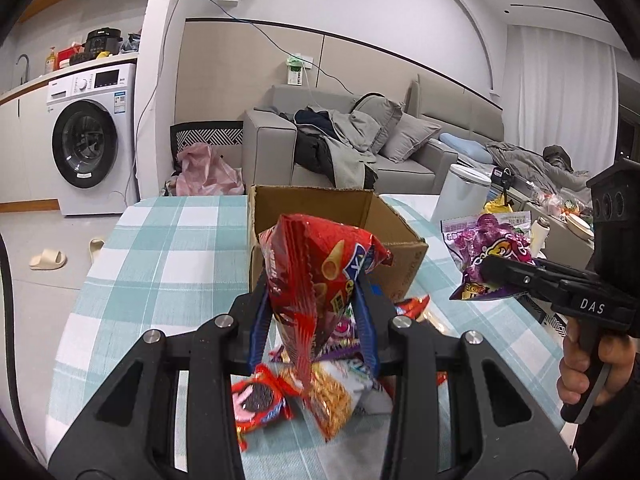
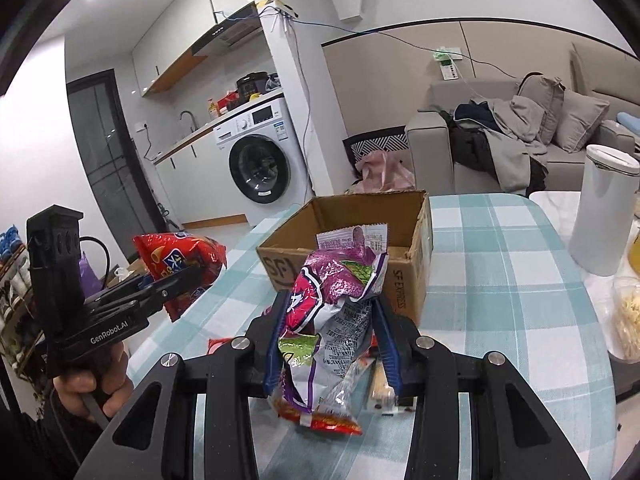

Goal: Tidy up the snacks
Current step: 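Carry the chip bag into the box with the left tool while the right carries the purple bag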

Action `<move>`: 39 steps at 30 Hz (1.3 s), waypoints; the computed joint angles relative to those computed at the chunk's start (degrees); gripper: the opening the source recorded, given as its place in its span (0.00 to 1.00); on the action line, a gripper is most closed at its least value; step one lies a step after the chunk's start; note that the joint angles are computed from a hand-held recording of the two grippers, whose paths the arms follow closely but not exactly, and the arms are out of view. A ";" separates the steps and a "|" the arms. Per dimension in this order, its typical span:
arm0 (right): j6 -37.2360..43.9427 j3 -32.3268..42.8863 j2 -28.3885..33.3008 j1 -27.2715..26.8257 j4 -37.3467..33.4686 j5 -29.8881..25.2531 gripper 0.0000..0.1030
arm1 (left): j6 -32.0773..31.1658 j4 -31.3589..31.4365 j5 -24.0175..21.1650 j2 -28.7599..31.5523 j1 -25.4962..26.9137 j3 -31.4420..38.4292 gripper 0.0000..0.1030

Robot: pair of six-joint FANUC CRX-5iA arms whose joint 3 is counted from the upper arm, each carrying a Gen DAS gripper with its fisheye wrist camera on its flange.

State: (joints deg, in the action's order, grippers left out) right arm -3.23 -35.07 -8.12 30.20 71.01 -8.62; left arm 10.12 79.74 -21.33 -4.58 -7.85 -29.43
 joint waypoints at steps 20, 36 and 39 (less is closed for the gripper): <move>-9.15 8.50 8.85 -6.03 7.98 2.69 0.39 | 1.06 -0.01 2.88 14.28 -2.41 13.82 0.33; 12.54 19.33 17.55 -2.37 -19.34 -2.60 0.39 | 8.85 -8.48 3.35 23.73 -1.52 24.98 0.33; 20.97 22.53 19.13 -1.57 -28.56 -4.63 0.39 | 14.19 -14.58 2.26 25.54 -0.66 27.45 0.33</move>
